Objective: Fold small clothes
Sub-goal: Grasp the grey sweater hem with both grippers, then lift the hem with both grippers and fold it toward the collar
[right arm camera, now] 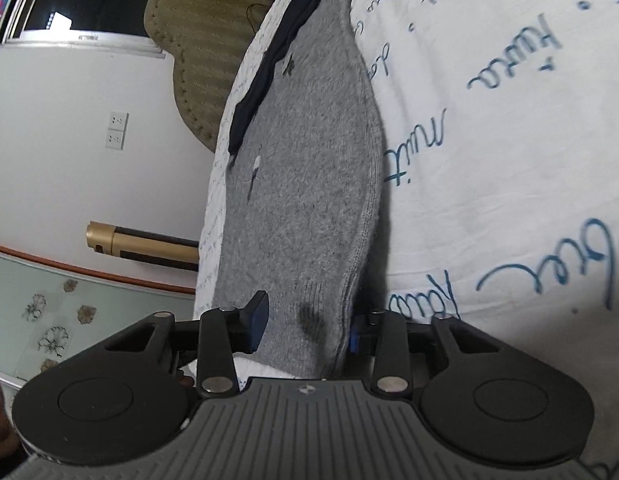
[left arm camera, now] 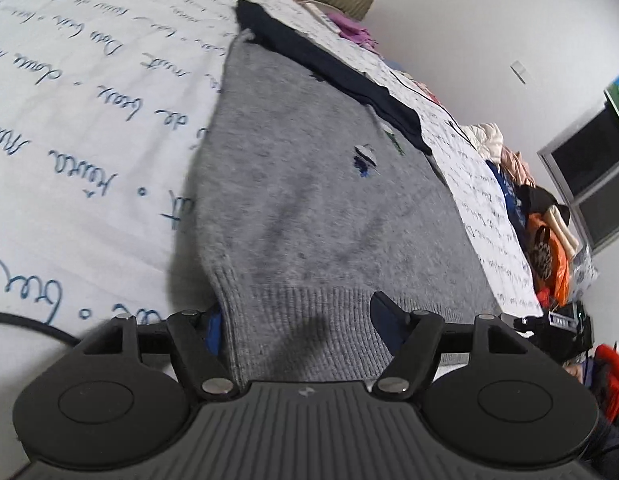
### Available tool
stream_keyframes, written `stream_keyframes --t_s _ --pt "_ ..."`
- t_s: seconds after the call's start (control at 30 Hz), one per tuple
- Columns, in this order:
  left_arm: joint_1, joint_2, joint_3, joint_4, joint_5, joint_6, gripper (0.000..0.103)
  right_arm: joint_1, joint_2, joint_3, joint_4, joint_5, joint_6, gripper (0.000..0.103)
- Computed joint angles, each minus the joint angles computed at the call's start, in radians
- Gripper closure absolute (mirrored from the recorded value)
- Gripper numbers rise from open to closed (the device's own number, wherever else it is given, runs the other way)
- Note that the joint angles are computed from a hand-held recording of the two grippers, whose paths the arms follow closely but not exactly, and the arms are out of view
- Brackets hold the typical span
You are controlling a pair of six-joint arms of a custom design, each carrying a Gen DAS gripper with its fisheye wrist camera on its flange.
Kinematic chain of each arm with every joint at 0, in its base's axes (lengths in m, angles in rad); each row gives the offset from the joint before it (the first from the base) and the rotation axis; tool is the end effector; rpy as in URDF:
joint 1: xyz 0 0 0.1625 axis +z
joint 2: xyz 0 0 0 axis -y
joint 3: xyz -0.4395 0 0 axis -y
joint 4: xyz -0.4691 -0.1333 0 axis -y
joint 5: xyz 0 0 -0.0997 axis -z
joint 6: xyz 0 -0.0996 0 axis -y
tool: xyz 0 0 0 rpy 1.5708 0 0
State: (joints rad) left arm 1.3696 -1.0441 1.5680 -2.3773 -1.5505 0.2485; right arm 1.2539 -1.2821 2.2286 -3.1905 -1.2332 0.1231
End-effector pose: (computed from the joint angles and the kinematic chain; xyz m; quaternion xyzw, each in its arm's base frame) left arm -0.0174 -0.7625 0.2399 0.2193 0.9654 -0.1405 0.0134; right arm -0.0090 -0.5610 0.1919 0.1489 0.9201 -0.3394 0.1263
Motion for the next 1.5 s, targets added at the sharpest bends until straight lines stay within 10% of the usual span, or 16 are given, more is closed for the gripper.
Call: stream_keyframes --t_s 0.37,0.4,0.47,0.53,0.77,0.9,1.07,1.5 --pt "-0.006 -0.009 0.024 -0.032 0.010 0.021 0.029 0.084 0.077 0.012 -0.210 -0.220 0.001 0.096" --pt "-0.008 -0.008 0.023 -0.029 0.019 0.018 0.033 0.093 0.077 0.006 -0.190 -0.239 -0.007 0.096" --pt "-0.013 -0.004 0.011 -0.004 0.049 0.000 0.080 0.097 0.060 -0.005 -0.115 -0.226 -0.010 0.096" --pt "0.000 0.008 -0.027 0.054 0.035 -0.066 0.096 0.108 0.041 -0.007 -0.083 -0.235 -0.006 0.094" --pt "0.012 0.007 -0.028 0.069 0.039 -0.071 0.097 0.060 -0.005 0.006 -0.011 -0.199 0.006 0.094" --pt "0.014 0.007 -0.034 0.077 0.035 -0.074 0.097 0.042 -0.007 0.017 -0.022 -0.142 0.002 0.078" --pt "0.018 0.011 -0.040 0.082 0.024 -0.097 0.097 0.018 -0.023 0.043 -0.037 -0.124 0.027 0.097" --pt "-0.001 -0.007 -0.042 0.065 -0.004 -0.060 0.097 0.036 -0.019 0.027 -0.108 -0.008 0.010 0.095"
